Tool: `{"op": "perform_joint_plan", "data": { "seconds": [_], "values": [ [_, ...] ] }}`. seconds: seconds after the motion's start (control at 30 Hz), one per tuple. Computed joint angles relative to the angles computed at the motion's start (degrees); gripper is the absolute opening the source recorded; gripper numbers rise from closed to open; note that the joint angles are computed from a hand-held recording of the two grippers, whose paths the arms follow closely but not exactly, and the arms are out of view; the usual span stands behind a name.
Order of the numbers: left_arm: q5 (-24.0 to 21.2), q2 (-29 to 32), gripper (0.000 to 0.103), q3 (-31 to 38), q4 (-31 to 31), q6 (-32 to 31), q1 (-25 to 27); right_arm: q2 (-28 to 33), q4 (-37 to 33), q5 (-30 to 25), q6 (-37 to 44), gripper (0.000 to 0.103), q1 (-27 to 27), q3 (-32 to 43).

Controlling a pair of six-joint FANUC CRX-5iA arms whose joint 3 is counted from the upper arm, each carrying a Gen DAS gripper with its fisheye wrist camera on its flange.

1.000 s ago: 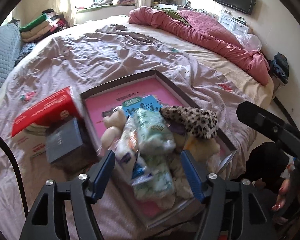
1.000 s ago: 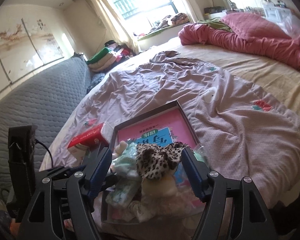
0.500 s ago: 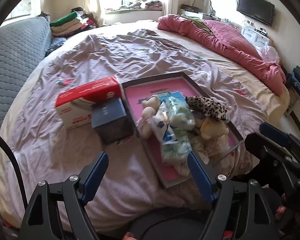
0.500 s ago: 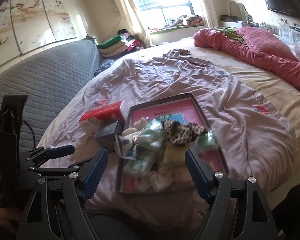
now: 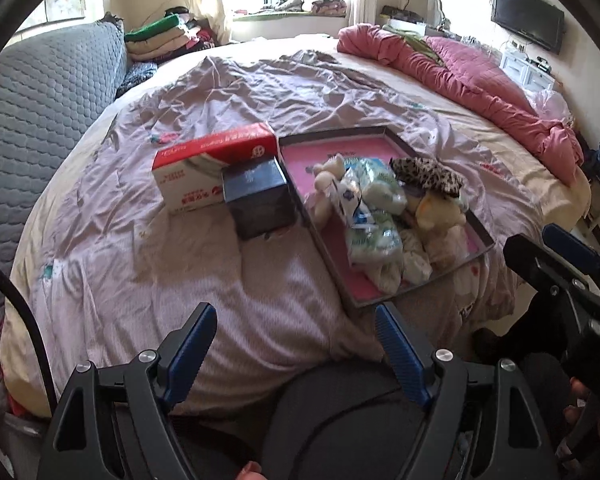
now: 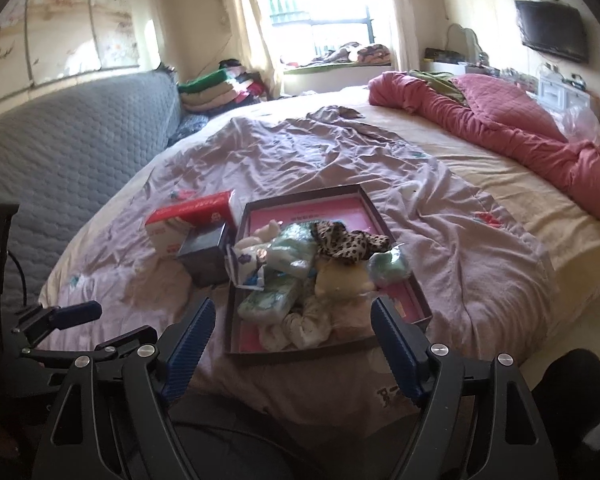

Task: Organize soft objects

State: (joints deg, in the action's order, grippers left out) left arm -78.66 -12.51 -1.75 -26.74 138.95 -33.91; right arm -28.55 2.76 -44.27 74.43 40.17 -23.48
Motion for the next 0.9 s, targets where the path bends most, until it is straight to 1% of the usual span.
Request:
{"op": "perform_joint_plan", "data": {
  "seconds": [0.17, 0.2, 0.27, 0.37, 0.53, 0.7, 0.9],
  "values": [
    [-0.9, -0.6, 0.081, -0.5, -0.2, 1.4, -1.1, -1.0, 1.9, -0.8, -1.6, 0.081, 2.2, -1.1],
    [-1.2, -0.7, 0.081, -0.4, -0.4, 1.8, -1.3, -1.3, 3.7, -1.0, -3.7, 0.081, 3.1, -1.7],
    [-1.7, -1.0, 0.081, -0.4, -1.4, 3.1, -2.2, -1.8, 4.9, -1.4, -5.2, 0.081, 4.1, -2.4],
    [-1.9, -1.7, 0.081, -0.7, -1.9, 4.3, -2.7, -2.8, 7.7, -1.2, -7.8, 0.081, 5.5, -3.8],
    [-2.6, -2.2, 0.081, -0.7, -2.6, 5.4, -3.0, -3.7, 10.2, -0.5, -10.0, 0.081, 6.7, -5.1],
    [-2.6, -2.2, 0.081, -0.7, -2.5, 5.3, -3.0, -3.8, 10.9, -0.3, -11.0, 0.081, 7.1, -5.5],
    [-2.3, -2.0, 0.081, -1.0, -1.8, 5.2, -2.5, -3.2, 9.6, -0.8, -10.5, 0.081, 6.7, -5.0]
  ]
}}
